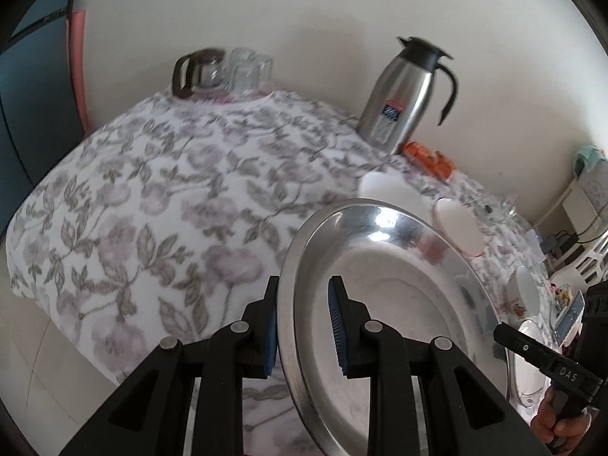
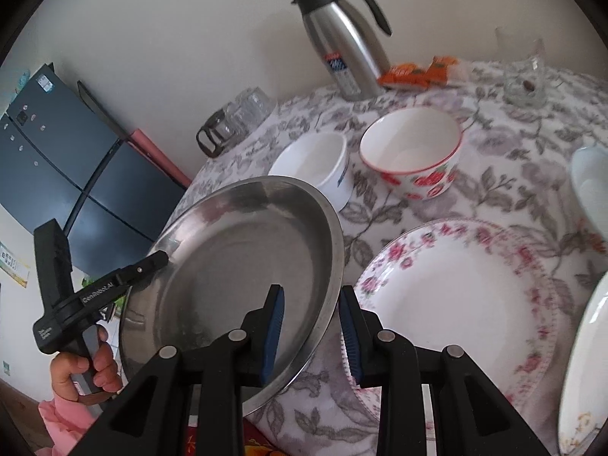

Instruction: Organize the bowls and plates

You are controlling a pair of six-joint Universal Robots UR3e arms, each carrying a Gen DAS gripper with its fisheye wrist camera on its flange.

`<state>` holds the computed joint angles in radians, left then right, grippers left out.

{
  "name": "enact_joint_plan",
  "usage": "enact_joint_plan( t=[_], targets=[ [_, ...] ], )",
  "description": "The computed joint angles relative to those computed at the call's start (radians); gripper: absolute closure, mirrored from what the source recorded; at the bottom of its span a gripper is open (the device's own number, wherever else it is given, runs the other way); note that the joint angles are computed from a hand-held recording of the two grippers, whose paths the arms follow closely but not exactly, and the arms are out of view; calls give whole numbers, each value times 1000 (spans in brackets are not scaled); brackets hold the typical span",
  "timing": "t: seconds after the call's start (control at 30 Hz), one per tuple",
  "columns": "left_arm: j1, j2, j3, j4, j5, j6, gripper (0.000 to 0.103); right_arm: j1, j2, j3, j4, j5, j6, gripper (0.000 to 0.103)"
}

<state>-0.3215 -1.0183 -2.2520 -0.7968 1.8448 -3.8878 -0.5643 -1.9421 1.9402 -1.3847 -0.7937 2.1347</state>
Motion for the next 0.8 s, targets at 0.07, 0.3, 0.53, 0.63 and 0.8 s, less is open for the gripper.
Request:
enact_joint_plan(
  t=[0.07,0.3,0.53,0.63,0.8],
  targets=[
    [-42,-48,55,3,25,-16,78,-49,-15,-29,69,14,-47,71],
    [-158,-227,219,33,71,-64,78,-238,-60,-127,278,63,-202,71],
    [-241,-415,388,45,77,-77,78,-398,-39,-196,397,76,-292,71],
    [-258,-488,453,45,56,-81,78,-472,-38,-211,434,74,-323,71],
    [-291,-613,575,16,34,-102,78,-543,-40,-201,404,64,-316,71]
  ],
)
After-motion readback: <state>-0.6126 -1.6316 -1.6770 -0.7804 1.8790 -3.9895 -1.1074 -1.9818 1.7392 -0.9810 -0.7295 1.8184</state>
